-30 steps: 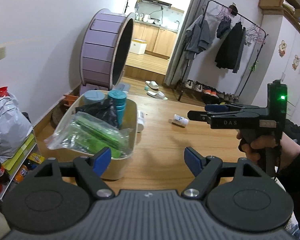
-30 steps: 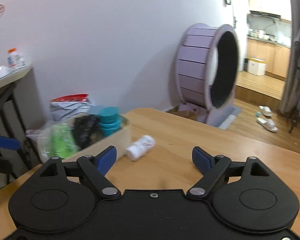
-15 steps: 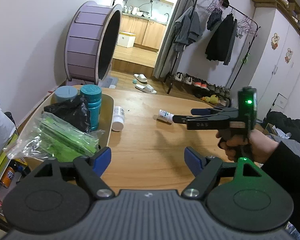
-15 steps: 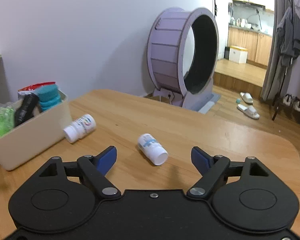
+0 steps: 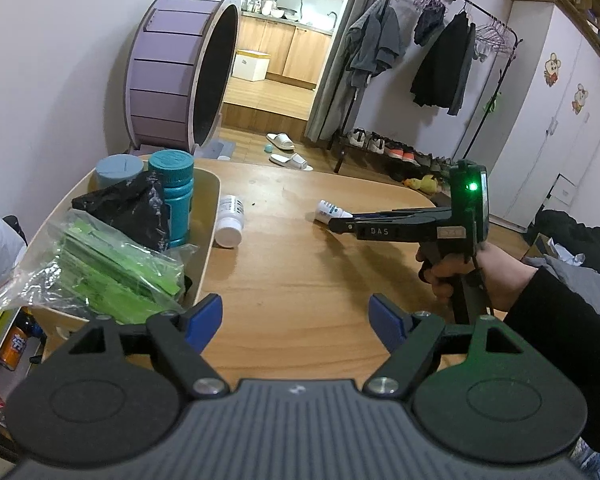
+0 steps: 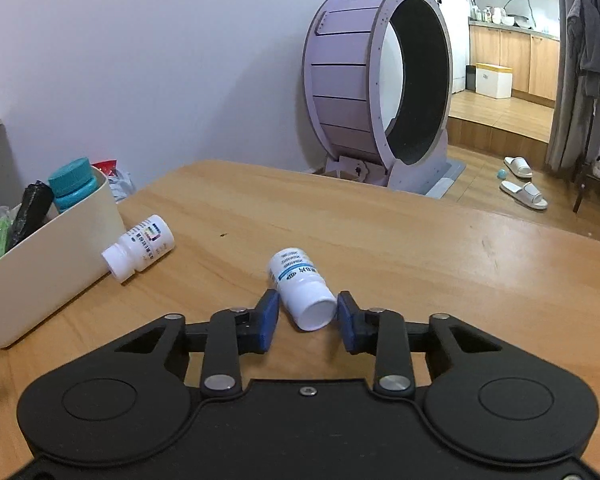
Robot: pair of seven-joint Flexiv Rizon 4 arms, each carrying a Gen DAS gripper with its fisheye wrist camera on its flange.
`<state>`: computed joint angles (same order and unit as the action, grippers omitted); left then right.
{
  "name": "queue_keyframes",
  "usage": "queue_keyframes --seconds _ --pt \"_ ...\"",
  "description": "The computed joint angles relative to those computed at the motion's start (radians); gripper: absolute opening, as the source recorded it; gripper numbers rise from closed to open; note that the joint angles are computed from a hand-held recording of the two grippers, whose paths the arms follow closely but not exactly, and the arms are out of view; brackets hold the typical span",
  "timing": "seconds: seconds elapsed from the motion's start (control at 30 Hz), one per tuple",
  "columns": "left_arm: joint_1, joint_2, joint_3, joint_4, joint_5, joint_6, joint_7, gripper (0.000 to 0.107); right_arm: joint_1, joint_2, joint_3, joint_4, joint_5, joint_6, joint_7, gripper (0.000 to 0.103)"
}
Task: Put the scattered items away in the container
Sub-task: 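Set the small pill bottle upright on the table and open the right gripper, then move the left gripper to the larger white pill bottle lying beside the basket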
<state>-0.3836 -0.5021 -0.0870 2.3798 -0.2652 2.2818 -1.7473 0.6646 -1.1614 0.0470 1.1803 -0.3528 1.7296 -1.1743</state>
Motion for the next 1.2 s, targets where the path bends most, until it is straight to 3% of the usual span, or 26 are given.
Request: queue_keyframes --seconds 0.17,0.47,0.7,0.8,0.87,0.93,0.97,1.1,1.2 --pt "-0.011 -0.004 -0.002 -0.006 -0.001 0.002 0.004 0.079 0.023 0.058 -0.040 0.113 0.046 0.076 0.011 0.030" --pt "-0.028 -0.022 -0.013 -0.020 -0.003 0.013 0.000 0.079 0.146 0.200 -0.177 0.361 0.213 0.222 -0.036 0.025" --pt "-0.046 -0.040 -0.018 -0.041 -0.003 0.017 0.005 0.079 0.220 0.255 -0.227 0.458 0.323 0.231 -0.099 0.025" --pt "-0.106 -0.058 0.015 -0.057 -0.075 0.034 0.048 0.079 0.271 0.262 -0.272 0.480 0.391 0.245 -0.111 0.026" --pt "-0.151 -0.074 0.035 -0.075 -0.144 0.040 0.095 0.079 0.318 0.263 -0.312 0.494 0.466 0.269 -0.108 0.035" --pt "-0.167 -0.095 0.039 -0.101 -0.188 0.045 0.130 0.079 0.359 0.266 -0.344 0.511 0.531 0.296 -0.117 0.055" --pt "-0.171 -0.106 0.040 -0.116 -0.206 0.044 0.146 0.079 0.384 0.264 -0.367 0.515 0.566 0.303 -0.124 0.060" --pt "-0.222 -0.173 0.065 -0.201 -0.340 0.062 0.239 0.079 0.403 0.277 -0.359 0.534 0.645 0.344 -0.152 0.073" --pt "-0.248 -0.225 0.071 -0.270 -0.449 0.075 0.318 0.079 0.400 0.290 -0.341 0.547 0.666 0.356 -0.188 0.075"
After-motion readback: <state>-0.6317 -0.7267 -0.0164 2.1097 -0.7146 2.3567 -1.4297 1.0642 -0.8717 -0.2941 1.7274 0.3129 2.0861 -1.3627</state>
